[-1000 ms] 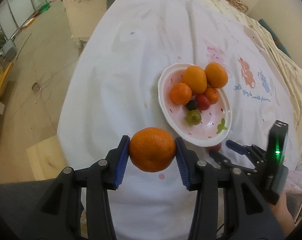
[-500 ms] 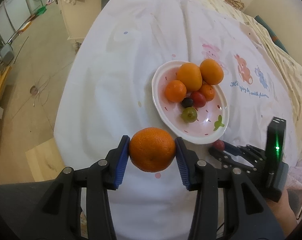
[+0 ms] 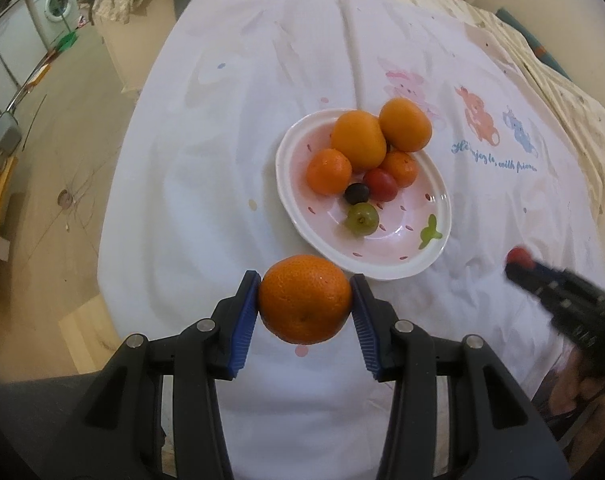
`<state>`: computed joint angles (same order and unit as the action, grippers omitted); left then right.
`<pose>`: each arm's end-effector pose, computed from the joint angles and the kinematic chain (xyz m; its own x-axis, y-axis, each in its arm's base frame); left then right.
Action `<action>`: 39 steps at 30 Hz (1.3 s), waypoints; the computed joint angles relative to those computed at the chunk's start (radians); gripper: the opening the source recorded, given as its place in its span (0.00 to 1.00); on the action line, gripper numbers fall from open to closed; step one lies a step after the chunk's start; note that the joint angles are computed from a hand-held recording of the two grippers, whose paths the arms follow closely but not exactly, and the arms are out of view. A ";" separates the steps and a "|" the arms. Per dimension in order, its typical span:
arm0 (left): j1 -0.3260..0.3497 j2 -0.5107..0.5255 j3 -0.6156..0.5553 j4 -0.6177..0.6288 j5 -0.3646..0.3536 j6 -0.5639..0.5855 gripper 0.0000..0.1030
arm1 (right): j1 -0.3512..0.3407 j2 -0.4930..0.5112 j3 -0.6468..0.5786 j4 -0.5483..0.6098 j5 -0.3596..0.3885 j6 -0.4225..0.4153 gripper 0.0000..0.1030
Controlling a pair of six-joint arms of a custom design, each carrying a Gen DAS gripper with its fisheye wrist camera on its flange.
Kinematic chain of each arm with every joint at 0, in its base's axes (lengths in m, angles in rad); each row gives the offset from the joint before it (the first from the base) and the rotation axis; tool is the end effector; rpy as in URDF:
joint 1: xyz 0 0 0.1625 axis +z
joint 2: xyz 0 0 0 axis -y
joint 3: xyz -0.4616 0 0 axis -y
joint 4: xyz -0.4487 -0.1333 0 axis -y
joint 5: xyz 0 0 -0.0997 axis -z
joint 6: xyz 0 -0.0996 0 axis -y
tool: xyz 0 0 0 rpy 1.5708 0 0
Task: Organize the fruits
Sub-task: 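Carry the mandarin with the left gripper while the right carries the red plum over the plate, then open both grippers to drop the mandarin and red plum into the plate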
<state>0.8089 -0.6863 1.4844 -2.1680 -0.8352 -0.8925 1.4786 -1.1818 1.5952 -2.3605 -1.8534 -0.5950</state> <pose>-0.3752 -0.6832 0.0415 -0.8053 -0.1701 -0.5680 0.0787 0.9188 -0.3868 0.0394 -0.7205 0.3570 -0.8321 -0.3614 0.4208 -0.4598 0.8737 -0.1590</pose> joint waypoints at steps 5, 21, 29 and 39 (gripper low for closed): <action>0.015 0.033 -0.082 0.039 -0.003 0.022 0.40 | 0.019 0.051 -0.063 -0.018 0.004 -0.038 0.31; 0.105 0.169 -0.272 0.106 -0.080 0.078 0.40 | 0.012 0.220 -0.246 0.124 0.007 -0.053 0.31; 0.109 0.172 -0.272 0.097 -0.075 0.076 0.40 | 0.012 0.250 -0.250 0.177 -0.022 -0.064 0.31; 0.114 0.180 -0.287 0.118 -0.084 0.064 0.41 | 0.013 0.256 -0.242 0.183 -0.051 -0.079 0.31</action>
